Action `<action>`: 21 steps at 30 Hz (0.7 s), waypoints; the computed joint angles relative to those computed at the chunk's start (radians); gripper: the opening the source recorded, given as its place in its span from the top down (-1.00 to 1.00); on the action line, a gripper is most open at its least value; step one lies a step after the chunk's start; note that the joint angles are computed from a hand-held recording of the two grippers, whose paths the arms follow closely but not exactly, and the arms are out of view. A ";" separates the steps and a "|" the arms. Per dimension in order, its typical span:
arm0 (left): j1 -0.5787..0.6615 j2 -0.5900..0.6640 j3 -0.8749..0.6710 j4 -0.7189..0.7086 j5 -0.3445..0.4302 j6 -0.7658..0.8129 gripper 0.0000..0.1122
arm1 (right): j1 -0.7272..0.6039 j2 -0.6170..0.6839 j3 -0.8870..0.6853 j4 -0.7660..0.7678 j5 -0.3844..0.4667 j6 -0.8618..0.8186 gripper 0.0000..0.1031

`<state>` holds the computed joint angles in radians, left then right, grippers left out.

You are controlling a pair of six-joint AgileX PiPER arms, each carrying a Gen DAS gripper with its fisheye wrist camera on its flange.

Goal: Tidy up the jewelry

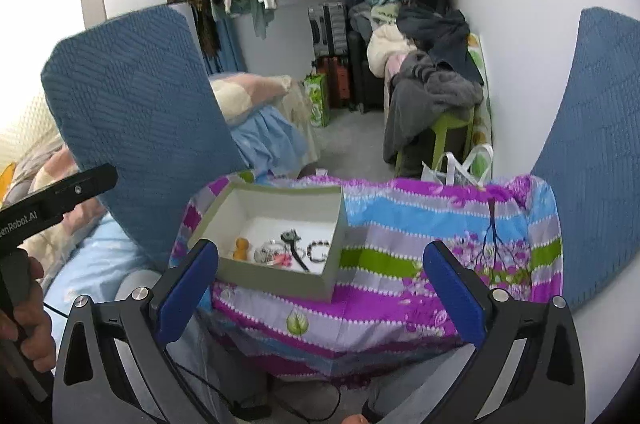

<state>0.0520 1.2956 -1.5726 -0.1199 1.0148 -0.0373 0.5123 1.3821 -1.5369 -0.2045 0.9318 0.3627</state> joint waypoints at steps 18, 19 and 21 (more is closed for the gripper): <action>0.012 -0.001 0.079 -0.019 0.000 0.015 -0.50 | 0.014 -0.033 0.068 -0.059 -0.003 0.085 -1.00; 0.007 -0.001 0.080 -0.011 -0.001 0.009 -0.50 | 0.015 -0.034 0.067 -0.065 -0.002 0.089 -1.00; 0.006 0.000 0.080 -0.017 0.001 0.012 -0.50 | 0.018 -0.038 0.071 -0.076 -0.004 0.100 -1.00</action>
